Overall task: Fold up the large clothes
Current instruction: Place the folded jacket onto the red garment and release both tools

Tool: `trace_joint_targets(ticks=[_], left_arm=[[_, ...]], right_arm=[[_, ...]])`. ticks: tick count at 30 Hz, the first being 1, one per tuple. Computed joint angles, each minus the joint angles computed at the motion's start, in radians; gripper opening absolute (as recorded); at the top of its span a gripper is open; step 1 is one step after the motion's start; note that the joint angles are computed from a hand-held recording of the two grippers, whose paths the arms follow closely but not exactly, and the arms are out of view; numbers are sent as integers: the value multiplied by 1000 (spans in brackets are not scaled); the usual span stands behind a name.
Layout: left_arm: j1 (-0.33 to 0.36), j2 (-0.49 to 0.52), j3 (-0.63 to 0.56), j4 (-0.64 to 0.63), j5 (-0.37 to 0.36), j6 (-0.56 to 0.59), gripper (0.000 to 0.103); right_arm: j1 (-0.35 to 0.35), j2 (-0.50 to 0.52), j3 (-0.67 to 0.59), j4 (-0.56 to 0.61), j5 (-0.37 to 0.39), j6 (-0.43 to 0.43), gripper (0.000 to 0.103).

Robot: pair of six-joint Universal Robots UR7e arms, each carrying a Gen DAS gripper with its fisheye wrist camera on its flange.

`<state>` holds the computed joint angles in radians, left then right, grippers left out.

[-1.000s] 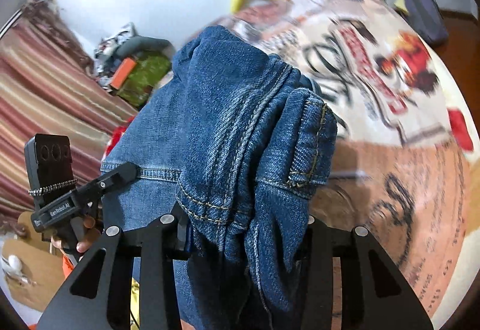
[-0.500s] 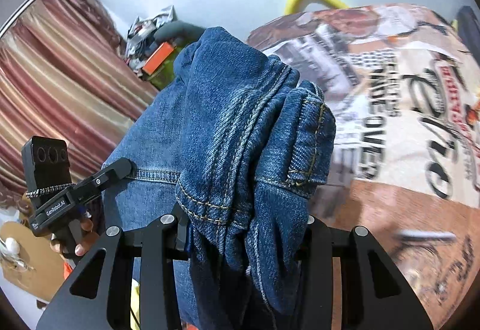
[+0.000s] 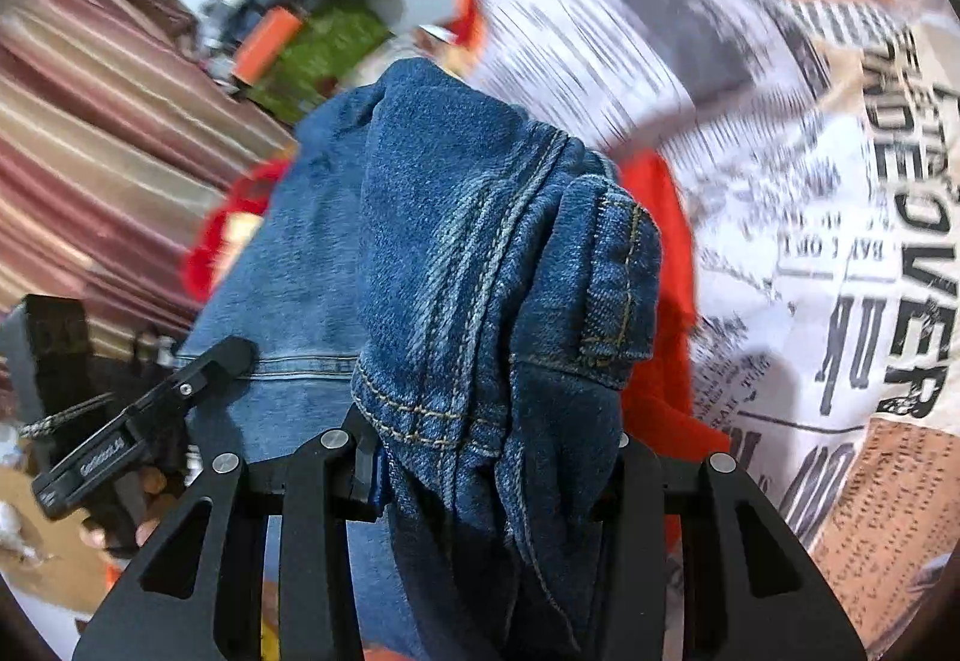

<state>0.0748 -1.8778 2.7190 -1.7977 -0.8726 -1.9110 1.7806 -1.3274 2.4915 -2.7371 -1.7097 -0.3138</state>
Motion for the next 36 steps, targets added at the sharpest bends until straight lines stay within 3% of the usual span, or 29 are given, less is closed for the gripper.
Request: trace_joint_targets(ticks=[2,5,9,11,19,24,30,36], left_arm=[[4,64,-1,-1,-6,18,53],[-14,142,-26,32,-23,16,56],[-52,209,-63,95,-69,-3,58],[-98,220,-71,115,-109,-39,63],[-286,302,-81,87,-285,-185,66],[-355,365,-159,140,-346,-217,65],[-461,448,-369,396,-291,-277,65],[-570,582,-638,714,-154,-391,65]], right_arm=[[-29,18,11,-27,-15,-4,43],[-42,-24,35,-30,-38,-49,51],[9,-105,84,-99,-161,-107,69],[17,-148,93,-72,-196,-137,75],[22,-339,184,4,-298,-225,76],[45,-535,178,187,-259,-186,76],[176,-814,109,405,-146,-112,76],[422,-983,33,444,-90,-12,76]])
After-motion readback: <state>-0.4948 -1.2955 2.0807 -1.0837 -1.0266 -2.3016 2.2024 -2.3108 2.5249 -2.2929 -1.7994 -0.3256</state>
